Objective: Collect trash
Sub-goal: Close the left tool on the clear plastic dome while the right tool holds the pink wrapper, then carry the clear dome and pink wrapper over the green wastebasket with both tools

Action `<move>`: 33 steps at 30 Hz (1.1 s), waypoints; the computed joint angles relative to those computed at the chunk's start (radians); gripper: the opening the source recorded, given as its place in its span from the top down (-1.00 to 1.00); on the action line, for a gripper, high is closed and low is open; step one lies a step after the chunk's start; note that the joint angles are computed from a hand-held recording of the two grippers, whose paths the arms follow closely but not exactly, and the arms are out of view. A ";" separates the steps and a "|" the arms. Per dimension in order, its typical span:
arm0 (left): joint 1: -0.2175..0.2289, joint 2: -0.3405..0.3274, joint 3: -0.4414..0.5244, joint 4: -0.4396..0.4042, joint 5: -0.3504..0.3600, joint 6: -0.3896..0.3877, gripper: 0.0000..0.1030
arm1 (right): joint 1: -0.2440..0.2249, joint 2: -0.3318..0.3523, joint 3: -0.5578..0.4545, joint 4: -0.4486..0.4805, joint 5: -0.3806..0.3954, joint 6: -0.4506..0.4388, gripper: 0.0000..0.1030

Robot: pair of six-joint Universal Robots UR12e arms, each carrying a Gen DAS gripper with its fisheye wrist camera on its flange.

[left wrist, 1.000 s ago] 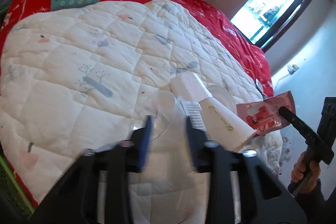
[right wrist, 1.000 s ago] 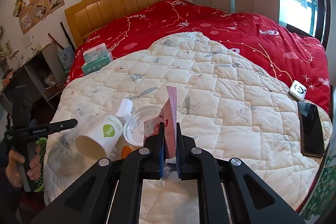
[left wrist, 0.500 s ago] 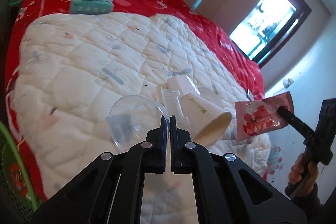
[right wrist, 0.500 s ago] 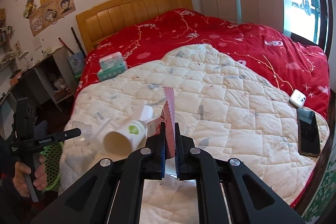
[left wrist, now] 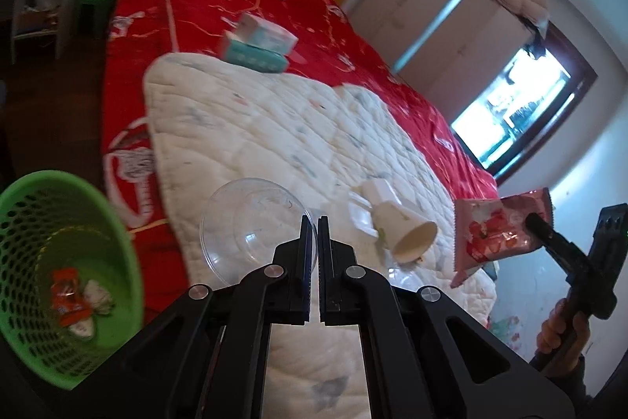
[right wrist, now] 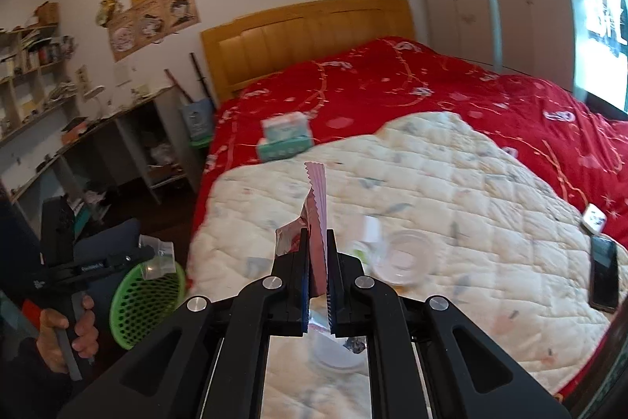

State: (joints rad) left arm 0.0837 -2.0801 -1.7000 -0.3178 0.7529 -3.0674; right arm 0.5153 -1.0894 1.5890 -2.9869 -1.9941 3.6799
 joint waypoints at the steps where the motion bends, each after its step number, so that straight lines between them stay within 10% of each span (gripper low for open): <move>1: 0.006 0.002 -0.004 0.004 0.001 -0.005 0.98 | 0.004 0.007 -0.012 -0.003 0.006 -0.007 0.87; 11: 0.050 0.025 -0.058 0.066 0.022 -0.039 0.98 | 0.024 0.067 -0.116 0.021 0.075 -0.069 0.87; 24: 0.122 0.024 -0.079 -0.005 0.234 -0.053 0.92 | 0.053 0.212 -0.341 0.088 0.227 -0.122 0.87; 30: 0.144 0.007 -0.081 -0.033 0.259 -0.090 0.25 | 0.061 0.272 -0.438 0.143 0.286 -0.138 0.87; 33: 0.154 0.010 -0.096 -0.031 0.263 -0.107 0.23 | 0.065 0.302 -0.489 0.172 0.314 -0.152 0.87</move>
State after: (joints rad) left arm 0.2381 -2.0701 -1.7956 -0.3484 1.0158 -3.1740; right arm 0.5807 -0.7874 1.1000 -2.8146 -1.6804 3.5275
